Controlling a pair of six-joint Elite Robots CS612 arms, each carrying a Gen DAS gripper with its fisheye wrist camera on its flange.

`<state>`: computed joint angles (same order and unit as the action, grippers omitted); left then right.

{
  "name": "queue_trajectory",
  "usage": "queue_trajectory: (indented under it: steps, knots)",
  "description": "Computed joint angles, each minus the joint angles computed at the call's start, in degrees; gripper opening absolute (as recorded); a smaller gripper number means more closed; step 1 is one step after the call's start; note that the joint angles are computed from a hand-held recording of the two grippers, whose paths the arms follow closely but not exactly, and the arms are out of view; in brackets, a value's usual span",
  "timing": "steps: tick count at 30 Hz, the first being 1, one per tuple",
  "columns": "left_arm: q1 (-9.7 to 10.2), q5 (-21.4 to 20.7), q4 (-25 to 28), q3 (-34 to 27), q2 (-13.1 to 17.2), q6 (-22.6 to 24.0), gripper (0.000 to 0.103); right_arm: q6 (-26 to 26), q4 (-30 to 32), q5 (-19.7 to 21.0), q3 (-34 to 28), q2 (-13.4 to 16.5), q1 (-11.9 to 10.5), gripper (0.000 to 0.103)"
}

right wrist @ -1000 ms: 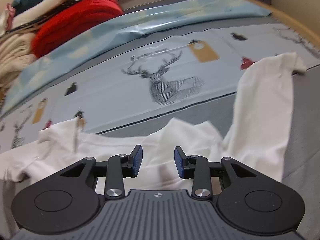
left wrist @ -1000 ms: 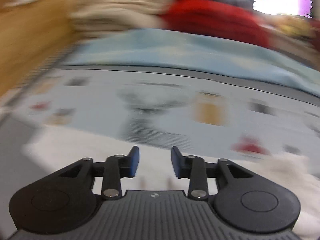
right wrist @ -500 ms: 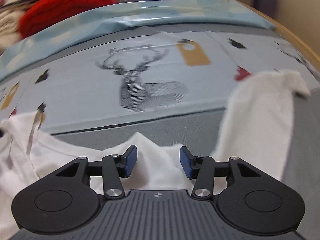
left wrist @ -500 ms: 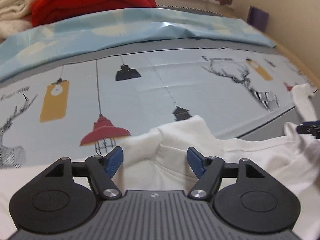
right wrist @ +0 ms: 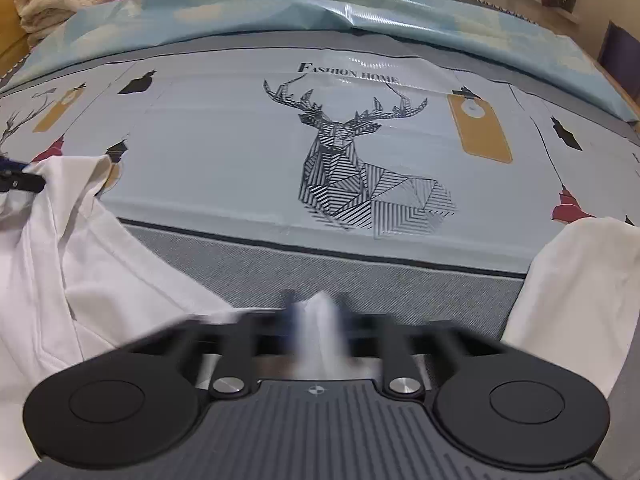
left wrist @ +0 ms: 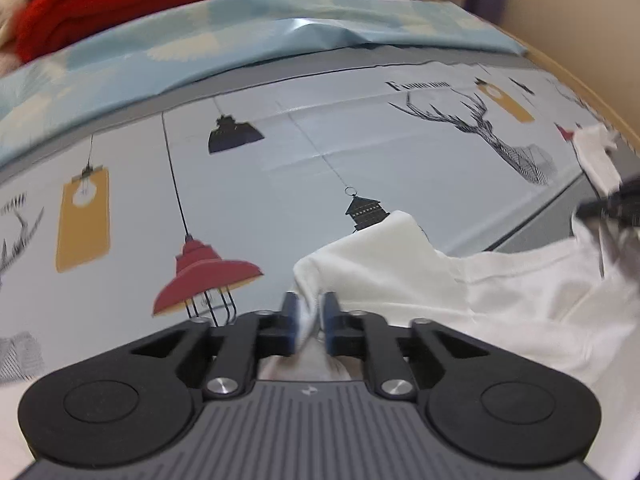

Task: Fold small clothes
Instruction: 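Lay the shirt flat on the mat with both grippers open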

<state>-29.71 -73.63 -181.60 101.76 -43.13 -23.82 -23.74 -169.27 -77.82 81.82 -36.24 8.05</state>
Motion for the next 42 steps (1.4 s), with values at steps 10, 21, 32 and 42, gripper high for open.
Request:
queue_trajectory:
  steps: [10, 21, 32, 42]
  knots:
    - [1.0, 13.52, -5.64, 0.72, -1.45, -6.27, 0.006, -3.42, -10.01, 5.91, -6.44, -0.53, 1.42, 0.004]
    - [1.35, 7.23, -6.64, 0.75, -2.3, -11.28, 0.029, 22.05, -15.96, -6.55, -14.82, 5.15, 3.94, 0.045]
    - [0.26, 5.6, 9.4, -1.15, -2.39, -17.07, 0.033, 19.12, -4.13, -5.45, -1.67, 2.3, 1.39, 0.042]
    - [-5.94, 9.19, 20.63, -0.89, -6.48, -20.49, 0.062, 21.64, -7.44, -1.71, -1.01, 1.26, -1.11, 0.044]
